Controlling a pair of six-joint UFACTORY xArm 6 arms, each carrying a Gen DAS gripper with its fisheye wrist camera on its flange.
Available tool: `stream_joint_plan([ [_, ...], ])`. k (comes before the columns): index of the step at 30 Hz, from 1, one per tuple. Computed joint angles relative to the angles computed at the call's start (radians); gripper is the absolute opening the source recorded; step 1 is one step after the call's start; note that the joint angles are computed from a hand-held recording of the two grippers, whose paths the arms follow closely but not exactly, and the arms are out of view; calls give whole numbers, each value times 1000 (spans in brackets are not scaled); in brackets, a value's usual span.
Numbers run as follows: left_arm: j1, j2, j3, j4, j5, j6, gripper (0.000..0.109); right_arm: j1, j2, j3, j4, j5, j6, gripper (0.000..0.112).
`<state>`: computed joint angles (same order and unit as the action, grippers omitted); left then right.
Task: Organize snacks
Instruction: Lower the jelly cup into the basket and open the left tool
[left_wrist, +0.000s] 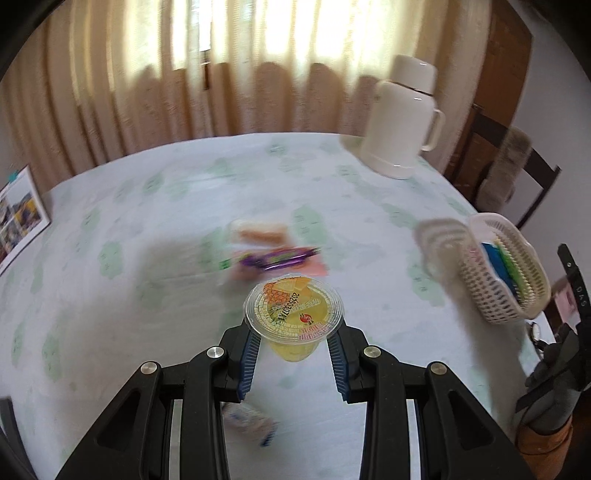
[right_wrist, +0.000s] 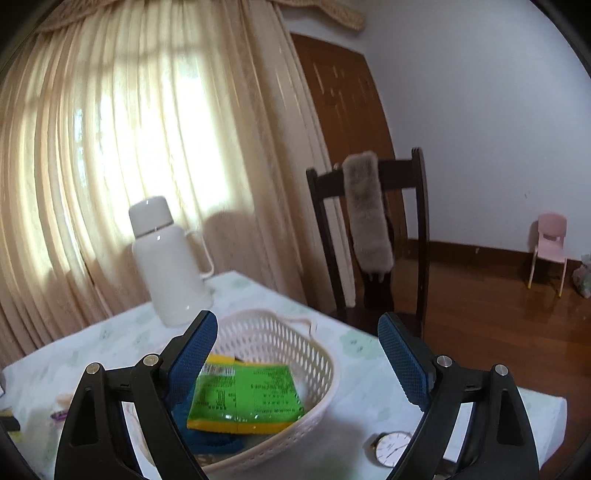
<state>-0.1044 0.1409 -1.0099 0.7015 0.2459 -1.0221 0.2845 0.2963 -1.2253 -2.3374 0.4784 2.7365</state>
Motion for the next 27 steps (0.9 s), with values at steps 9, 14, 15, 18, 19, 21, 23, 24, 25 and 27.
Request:
stream_joint_plan([
  [9, -103, 137, -216, -178, 16, 204, 31, -19, 5, 4, -57, -18, 142, 89],
  [14, -166, 267, -408, -262, 69, 322, 31, -23, -7, 22, -103, -3, 226, 89],
  [15, -182, 306, -461, -307, 87, 373, 31, -25, -5, 20, -109, -8, 235, 89],
  [18, -214, 394, -587, -411, 132, 488, 31, -33, 5, 4, -125, -36, 258, 89],
  [19, -223, 422, -627, -436, 149, 516, 31, -35, 9, -1, -128, -42, 263, 89],
  [21, -239, 478, -709, -490, 177, 569, 31, -38, 11, -3, -134, -48, 278, 89],
  [23, -247, 516, -765, -553, 187, 619, 33, -41, 10, -1, -144, -49, 296, 89],
  [24, -251, 557, -829, -630, 204, 683, 42, -42, 12, -2, -147, -50, 303, 89],
  [25, -253, 583, -871, -672, 219, 718, 49, -43, 13, -3, -144, -49, 302, 89],
  [27, -251, 632, -956, -675, 248, 712, 60, -43, 13, -1, -131, -42, 295, 89],
])
